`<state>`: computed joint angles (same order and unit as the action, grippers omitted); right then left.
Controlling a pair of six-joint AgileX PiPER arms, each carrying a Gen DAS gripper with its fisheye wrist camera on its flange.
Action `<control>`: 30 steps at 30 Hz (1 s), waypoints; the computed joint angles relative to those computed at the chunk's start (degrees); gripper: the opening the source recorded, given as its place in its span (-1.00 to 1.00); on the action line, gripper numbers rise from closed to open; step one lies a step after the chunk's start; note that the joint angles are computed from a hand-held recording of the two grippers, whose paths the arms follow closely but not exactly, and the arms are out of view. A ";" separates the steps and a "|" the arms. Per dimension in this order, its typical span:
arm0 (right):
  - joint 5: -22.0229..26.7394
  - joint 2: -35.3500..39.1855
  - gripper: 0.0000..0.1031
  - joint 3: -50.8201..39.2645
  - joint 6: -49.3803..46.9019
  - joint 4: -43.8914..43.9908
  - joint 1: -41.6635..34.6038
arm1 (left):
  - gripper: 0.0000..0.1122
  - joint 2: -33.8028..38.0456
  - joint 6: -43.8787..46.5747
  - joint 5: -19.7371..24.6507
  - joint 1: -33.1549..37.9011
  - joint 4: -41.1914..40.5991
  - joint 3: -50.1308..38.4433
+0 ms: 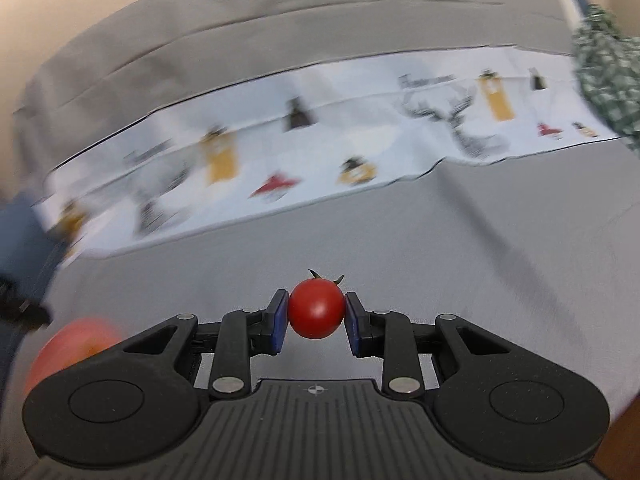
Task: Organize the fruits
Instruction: 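Carry the yellow fruit and red tomato over the pink plate and release both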
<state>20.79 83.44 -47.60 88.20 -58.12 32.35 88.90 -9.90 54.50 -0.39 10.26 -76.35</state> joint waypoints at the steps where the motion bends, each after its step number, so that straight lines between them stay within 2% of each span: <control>1: 0.89 -2.34 -0.40 0.75 -4.54 5.16 2.28 | -0.51 -2.81 0.74 0.34 0.91 -0.24 2.28; 6: 5.82 -9.61 -0.40 1.68 -16.09 19.79 11.90 | -0.51 -16.09 7.66 3.51 7.87 -4.41 12.01; 11: 11.22 -11.98 -0.40 0.14 -17.86 21.91 20.71 | -0.51 -25.73 17.15 6.66 18.17 -10.17 17.96; 21: 21.55 -14.43 -0.40 -1.58 -9.32 10.59 36.92 | -0.51 -35.23 36.31 11.85 38.97 -22.71 22.01; 30: 26.00 -14.09 -0.40 -3.26 -9.29 9.12 40.51 | -0.51 -36.37 44.66 14.44 49.38 -29.09 23.38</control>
